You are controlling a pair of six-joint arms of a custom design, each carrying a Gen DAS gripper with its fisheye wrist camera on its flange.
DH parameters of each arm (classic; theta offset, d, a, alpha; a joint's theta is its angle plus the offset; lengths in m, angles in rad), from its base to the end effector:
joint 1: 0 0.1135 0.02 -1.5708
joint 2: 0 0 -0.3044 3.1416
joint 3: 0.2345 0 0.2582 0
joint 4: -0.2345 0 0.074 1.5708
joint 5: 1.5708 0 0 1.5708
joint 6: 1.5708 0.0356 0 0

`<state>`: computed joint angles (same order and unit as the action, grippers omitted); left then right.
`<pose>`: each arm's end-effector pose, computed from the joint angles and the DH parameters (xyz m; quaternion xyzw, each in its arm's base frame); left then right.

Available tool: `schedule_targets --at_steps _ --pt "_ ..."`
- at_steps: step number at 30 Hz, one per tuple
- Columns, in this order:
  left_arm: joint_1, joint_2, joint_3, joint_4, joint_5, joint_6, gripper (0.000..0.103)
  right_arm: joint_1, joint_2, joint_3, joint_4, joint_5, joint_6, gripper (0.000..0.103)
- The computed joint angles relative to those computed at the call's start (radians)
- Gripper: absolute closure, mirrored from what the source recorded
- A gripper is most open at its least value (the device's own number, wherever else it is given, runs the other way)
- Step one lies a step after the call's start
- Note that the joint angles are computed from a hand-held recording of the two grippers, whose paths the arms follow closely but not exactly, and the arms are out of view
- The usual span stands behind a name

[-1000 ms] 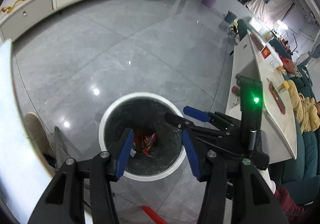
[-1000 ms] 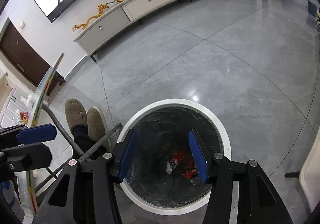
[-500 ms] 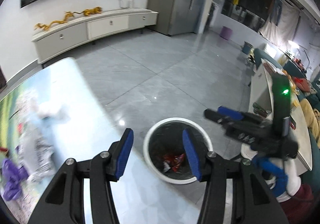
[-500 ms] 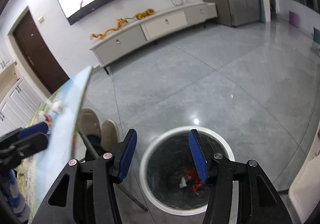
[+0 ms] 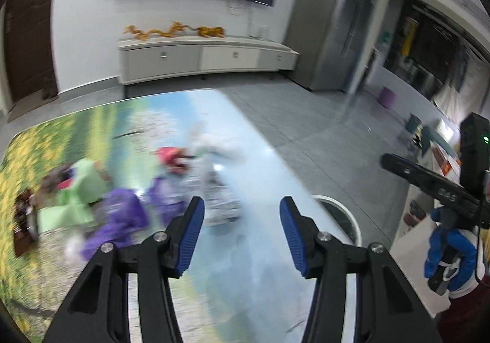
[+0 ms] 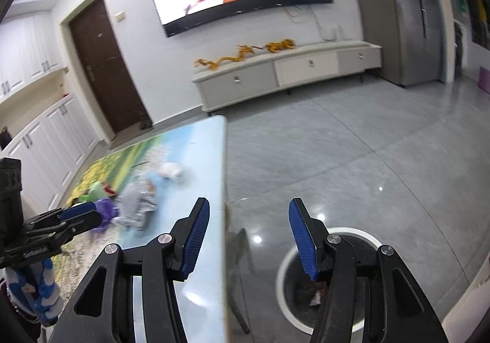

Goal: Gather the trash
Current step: 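Move both tools back over the trash on the table, then grasp the white printed bag with the right tool while the left tool grasps a purple bag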

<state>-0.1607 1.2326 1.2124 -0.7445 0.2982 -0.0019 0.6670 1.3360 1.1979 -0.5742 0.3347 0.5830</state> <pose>0.2444 -0.0502 0.3808 0.1302 0.9022 -0.1677 0.3755 0.2332 0.1688 0.3641 0.0316 0.8987 0.1173 0.4214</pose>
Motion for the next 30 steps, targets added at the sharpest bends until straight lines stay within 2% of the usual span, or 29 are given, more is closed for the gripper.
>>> schedule_targets --at_steps 5,9,17,23,25,30 --pt "0.157 0.019 -0.008 -0.008 0.041 0.047 0.054 0.063 0.084 0.085 0.012 -0.017 -0.024 0.050" --pt "0.208 0.046 -0.016 0.007 0.042 0.073 0.054 0.096 0.177 0.158 0.025 -0.056 -0.049 0.050" --pt "0.209 0.126 -0.006 0.043 0.013 0.084 0.053 0.118 0.357 0.300 0.028 -0.151 -0.092 0.049" --pt "0.208 0.173 -0.004 0.066 0.008 0.099 0.053 0.111 0.476 0.416 0.017 -0.212 -0.114 0.041" --pt "0.208 0.184 -0.005 0.074 0.003 0.100 0.053 0.105 0.510 0.450 0.011 -0.226 -0.114 0.034" --pt "0.215 0.211 -0.008 0.084 0.012 0.099 0.053 0.084 0.619 0.562 -0.020 -0.278 -0.116 0.034"
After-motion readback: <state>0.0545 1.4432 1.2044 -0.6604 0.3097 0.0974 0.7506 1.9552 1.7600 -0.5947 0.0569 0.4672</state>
